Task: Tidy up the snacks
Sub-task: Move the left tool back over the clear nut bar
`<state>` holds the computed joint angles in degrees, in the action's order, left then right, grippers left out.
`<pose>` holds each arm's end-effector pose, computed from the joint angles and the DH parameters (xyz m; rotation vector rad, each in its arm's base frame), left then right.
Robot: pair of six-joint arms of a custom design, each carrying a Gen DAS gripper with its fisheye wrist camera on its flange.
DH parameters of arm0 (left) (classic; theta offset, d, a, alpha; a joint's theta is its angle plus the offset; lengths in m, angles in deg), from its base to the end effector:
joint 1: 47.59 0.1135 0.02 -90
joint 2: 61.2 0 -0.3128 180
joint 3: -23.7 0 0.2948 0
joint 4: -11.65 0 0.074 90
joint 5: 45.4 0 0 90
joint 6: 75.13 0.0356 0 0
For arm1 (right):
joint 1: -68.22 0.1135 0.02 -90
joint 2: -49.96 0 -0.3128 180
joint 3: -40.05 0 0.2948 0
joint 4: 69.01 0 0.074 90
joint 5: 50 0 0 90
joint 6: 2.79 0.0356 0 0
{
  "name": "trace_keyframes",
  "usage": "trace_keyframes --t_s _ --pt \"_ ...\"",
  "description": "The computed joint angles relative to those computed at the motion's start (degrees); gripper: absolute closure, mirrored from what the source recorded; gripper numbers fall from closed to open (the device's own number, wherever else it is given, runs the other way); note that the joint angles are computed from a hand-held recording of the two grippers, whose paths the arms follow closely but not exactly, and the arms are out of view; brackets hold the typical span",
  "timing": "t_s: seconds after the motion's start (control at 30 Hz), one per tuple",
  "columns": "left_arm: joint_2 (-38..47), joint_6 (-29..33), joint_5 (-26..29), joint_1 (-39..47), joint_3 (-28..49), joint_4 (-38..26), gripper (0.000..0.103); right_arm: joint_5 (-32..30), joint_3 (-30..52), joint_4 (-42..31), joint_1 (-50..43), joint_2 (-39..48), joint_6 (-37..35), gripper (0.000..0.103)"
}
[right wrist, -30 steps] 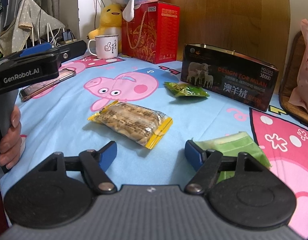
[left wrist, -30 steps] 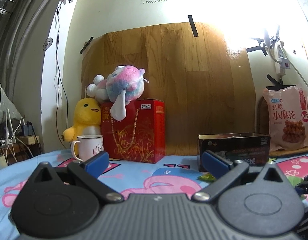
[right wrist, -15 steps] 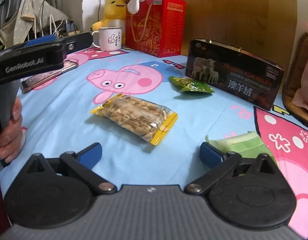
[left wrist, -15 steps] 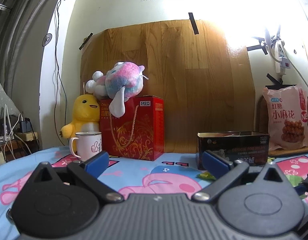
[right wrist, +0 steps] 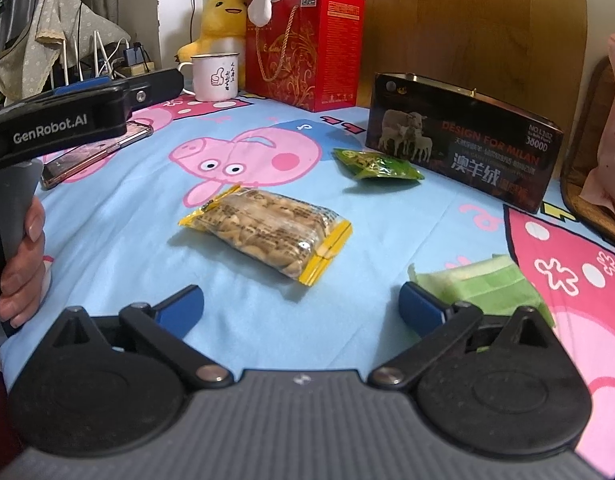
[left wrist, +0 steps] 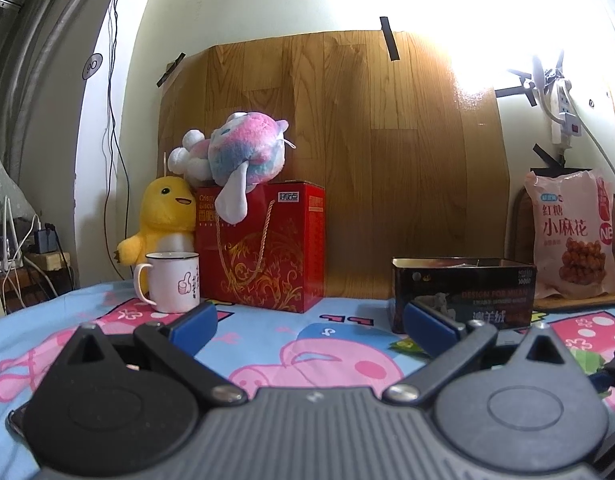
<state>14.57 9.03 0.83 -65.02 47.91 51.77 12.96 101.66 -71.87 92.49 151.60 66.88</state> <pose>0.2212 -0.0436 0.1660 -0.3711 1.6886 0.3753 0.3455 0.1735 0.1583 -1.0838 2.0143 0.5808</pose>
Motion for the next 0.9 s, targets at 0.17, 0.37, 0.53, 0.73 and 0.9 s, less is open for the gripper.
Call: trace_keyframes --t_s 0.17,0.37,0.53,0.73,0.9 --pt "0.6 -0.2 -2.1 -0.9 0.3 -0.2 0.000 0.6 -0.5 0.5 0.2 -0.3 0.3 0.000" --pt "0.0 -1.5 -2.8 -0.6 0.6 -1.8 0.000 1.1 -0.5 0.9 0.3 -0.3 0.5 0.000" --pt "-0.1 -1.3 -2.9 -0.7 0.5 -1.9 0.000 1.6 -0.8 1.3 0.5 -0.4 0.6 0.000" --pt "-0.2 -1.3 -2.6 -0.7 0.6 -2.1 0.000 1.6 -0.7 1.2 0.4 -0.3 0.6 0.000" --pt "-1.3 -0.7 1.6 0.8 1.2 -5.2 0.000 1.7 -0.7 1.2 0.4 -0.3 0.6 0.000"
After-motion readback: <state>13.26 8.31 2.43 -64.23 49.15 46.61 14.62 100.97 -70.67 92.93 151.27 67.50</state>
